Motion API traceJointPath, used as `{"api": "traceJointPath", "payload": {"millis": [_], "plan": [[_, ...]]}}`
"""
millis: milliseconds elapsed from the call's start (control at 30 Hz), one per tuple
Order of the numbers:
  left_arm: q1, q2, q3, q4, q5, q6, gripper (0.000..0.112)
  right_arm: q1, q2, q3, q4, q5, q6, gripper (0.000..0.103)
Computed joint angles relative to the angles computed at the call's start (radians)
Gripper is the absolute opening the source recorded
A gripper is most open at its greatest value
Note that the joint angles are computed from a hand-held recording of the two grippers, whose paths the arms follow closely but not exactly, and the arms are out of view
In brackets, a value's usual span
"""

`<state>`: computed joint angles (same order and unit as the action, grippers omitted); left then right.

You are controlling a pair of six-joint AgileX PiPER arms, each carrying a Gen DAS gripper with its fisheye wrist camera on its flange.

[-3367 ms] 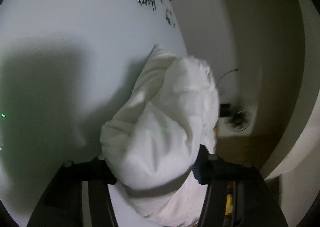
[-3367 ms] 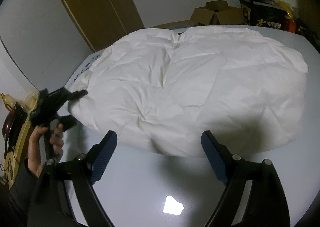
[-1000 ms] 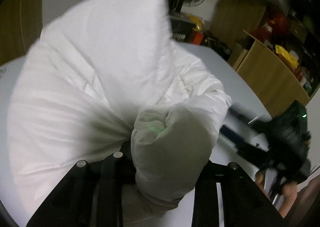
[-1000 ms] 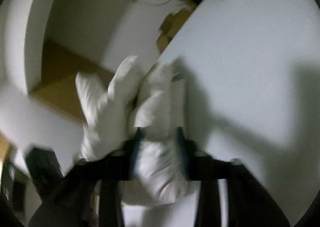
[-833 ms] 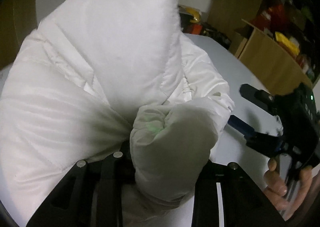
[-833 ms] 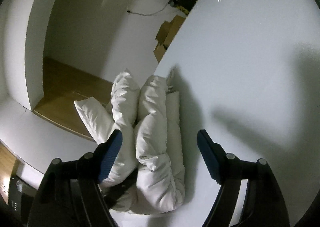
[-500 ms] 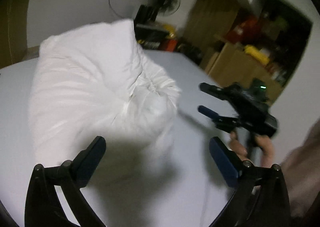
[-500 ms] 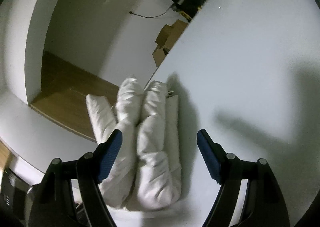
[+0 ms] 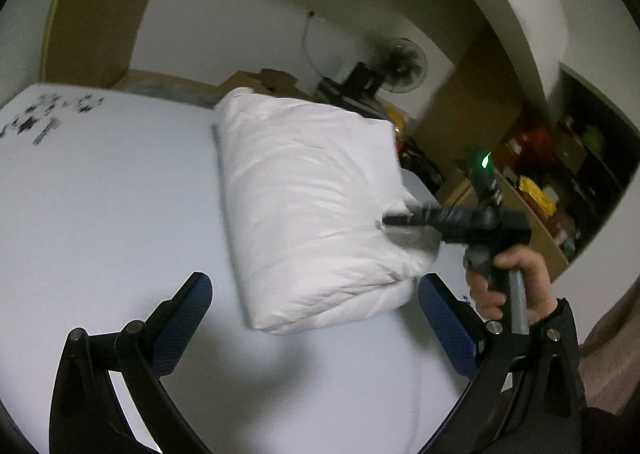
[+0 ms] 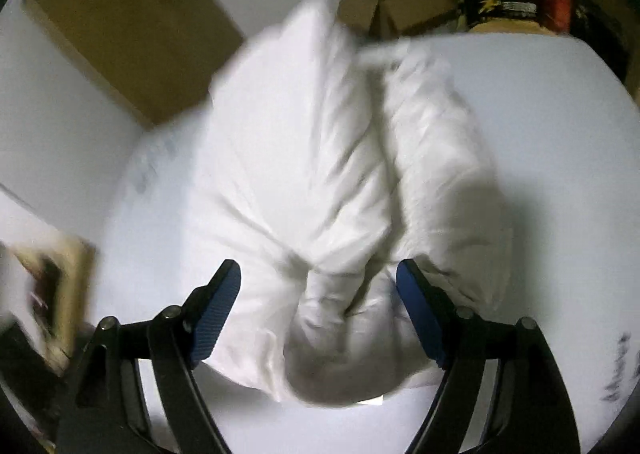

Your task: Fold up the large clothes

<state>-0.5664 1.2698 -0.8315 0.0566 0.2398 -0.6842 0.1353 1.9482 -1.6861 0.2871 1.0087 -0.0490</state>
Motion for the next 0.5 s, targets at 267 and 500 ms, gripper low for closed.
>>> {"api": "traceJointPath", "payload": {"millis": [267,500], "plan": [[0.106,0.018,-0.082,0.040,0.057,-0.046,0.103,-0.229,-0.253,0.426,0.501,-0.187,-0.383,0.013],[0.032,0.330,-0.506,0.289,0.228,-0.225,0.103,-0.424,-0.017,0.603,1.009,-0.059,-0.879,0.013]]}}
